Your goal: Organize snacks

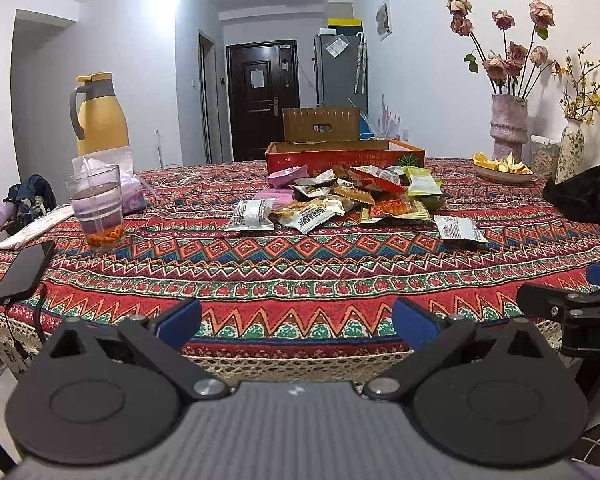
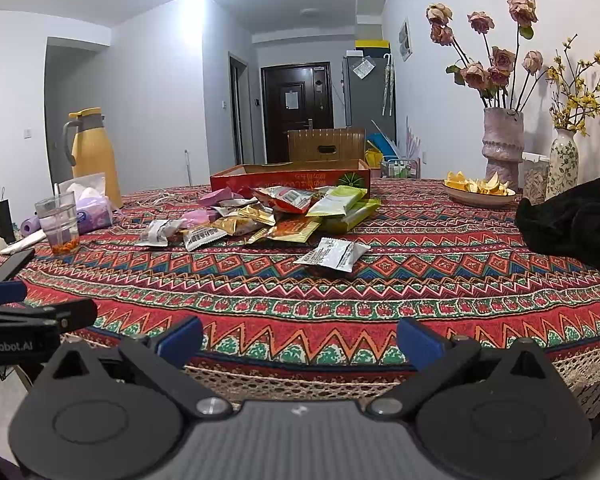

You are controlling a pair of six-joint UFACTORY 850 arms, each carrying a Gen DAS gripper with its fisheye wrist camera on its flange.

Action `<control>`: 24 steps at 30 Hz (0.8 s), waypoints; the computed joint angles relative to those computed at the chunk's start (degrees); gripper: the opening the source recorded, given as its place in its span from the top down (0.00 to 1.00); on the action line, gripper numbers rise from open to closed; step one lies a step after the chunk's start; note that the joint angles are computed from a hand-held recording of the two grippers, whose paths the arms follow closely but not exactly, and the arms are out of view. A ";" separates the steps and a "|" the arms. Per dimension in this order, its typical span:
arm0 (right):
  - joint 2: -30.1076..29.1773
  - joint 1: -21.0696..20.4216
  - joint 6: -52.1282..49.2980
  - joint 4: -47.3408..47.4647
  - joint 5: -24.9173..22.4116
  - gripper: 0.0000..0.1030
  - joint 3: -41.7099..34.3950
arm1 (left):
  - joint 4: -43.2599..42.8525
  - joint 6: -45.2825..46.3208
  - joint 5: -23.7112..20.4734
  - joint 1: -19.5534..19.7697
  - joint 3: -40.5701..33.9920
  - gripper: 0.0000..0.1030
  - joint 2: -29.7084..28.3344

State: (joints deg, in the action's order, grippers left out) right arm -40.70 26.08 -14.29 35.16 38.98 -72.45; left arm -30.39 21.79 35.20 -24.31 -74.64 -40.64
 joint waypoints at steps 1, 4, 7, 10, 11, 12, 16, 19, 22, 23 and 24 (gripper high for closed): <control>-0.01 0.03 -0.11 0.08 0.02 0.00 -0.04 | 0.00 0.00 0.00 0.00 0.00 0.00 0.00; -0.03 0.07 -0.23 0.06 0.07 0.00 -0.08 | 0.00 0.00 -0.03 0.00 0.00 0.00 0.00; 0.01 0.04 -0.12 -0.23 0.09 0.00 -0.04 | 0.08 -0.04 -0.05 0.03 -0.01 0.00 0.00; 0.05 0.02 -0.05 -0.32 0.17 0.00 0.02 | 0.33 -0.23 -0.16 0.07 0.00 0.00 -0.09; 0.02 0.01 -0.04 -0.31 0.16 0.00 -0.01 | 0.44 -0.32 -0.32 0.14 -0.07 0.00 -0.16; -0.02 -0.01 -0.05 -0.30 0.09 0.00 -0.06 | 0.33 -0.26 -0.35 0.12 -0.09 0.00 -0.22; -0.45 0.00 -0.12 -0.41 -0.54 0.00 -0.63 | -0.42 -0.05 -0.83 0.13 -0.47 0.00 -0.49; -0.96 0.06 -0.49 -0.17 -0.97 0.00 -1.35 | -1.31 0.54 -1.47 0.26 -0.91 0.00 -0.74; -1.38 -0.15 0.11 -0.62 -1.13 0.00 -2.05 | -2.59 1.48 -2.30 0.51 -1.71 0.00 -1.20; -1.46 -0.28 0.95 -1.47 -1.18 0.00 -2.13 | -2.94 1.81 -2.77 0.63 -2.16 0.00 -1.45; -1.49 -0.48 2.59 -3.19 -1.03 0.00 -2.05 | -3.50 2.45 -3.37 0.75 -2.79 0.00 -1.76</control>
State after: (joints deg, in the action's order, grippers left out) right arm -42.19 25.59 -11.71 31.97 37.96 -74.49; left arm -33.89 24.24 31.84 -23.56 -77.43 -42.40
